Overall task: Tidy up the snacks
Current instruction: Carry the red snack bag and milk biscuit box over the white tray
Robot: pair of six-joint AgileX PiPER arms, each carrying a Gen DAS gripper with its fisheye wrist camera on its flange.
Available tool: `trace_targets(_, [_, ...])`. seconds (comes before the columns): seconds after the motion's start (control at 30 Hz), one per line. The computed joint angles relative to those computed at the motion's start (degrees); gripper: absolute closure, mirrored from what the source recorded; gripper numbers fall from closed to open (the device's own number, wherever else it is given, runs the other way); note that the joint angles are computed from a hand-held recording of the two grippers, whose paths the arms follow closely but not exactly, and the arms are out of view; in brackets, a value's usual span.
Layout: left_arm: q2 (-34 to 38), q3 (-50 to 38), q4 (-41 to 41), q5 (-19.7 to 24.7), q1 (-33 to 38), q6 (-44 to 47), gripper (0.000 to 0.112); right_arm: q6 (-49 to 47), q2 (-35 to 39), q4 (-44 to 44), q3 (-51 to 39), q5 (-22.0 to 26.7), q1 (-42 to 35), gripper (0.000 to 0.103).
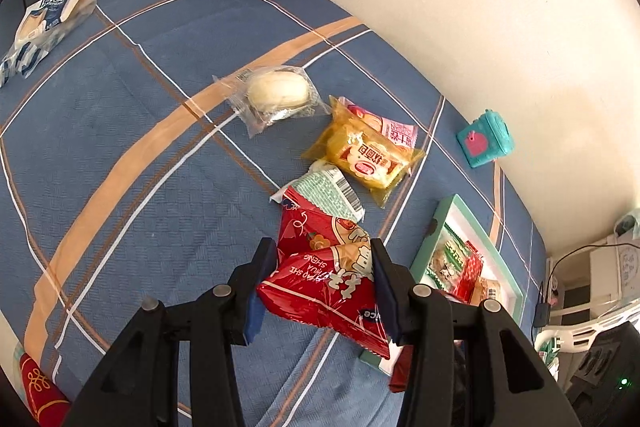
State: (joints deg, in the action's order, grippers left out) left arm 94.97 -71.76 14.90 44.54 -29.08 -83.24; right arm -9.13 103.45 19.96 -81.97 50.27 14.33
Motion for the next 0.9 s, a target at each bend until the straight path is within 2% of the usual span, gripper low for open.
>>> trace_targets(0.2, [0.79,-0.65,0.82,0.81,-0.76,-0.80,0.064,-0.60,-0.51,0.81,-0.69,0.73,-3.74,0.062])
trace_targets(0.37, [3.54,-4.64,1.97,1.34,-2.86,0.18,0.064,-0.67,-0.63,1.00,-1.77,1.29,-7.80,0.062])
trace_targets(0.67, [10.79,-15.61,0.29,2.71,-6.85,5.36,0.064,2.00,0.41,0.11,-4.46,2.89,-15.24,0.062])
trace_targets(0.9, [17.73,-27.07,-1.78,6.53,-9.44,11.26,0.064,2.16,1.21,1.22,-5.96,4.03,-20.76,0.061])
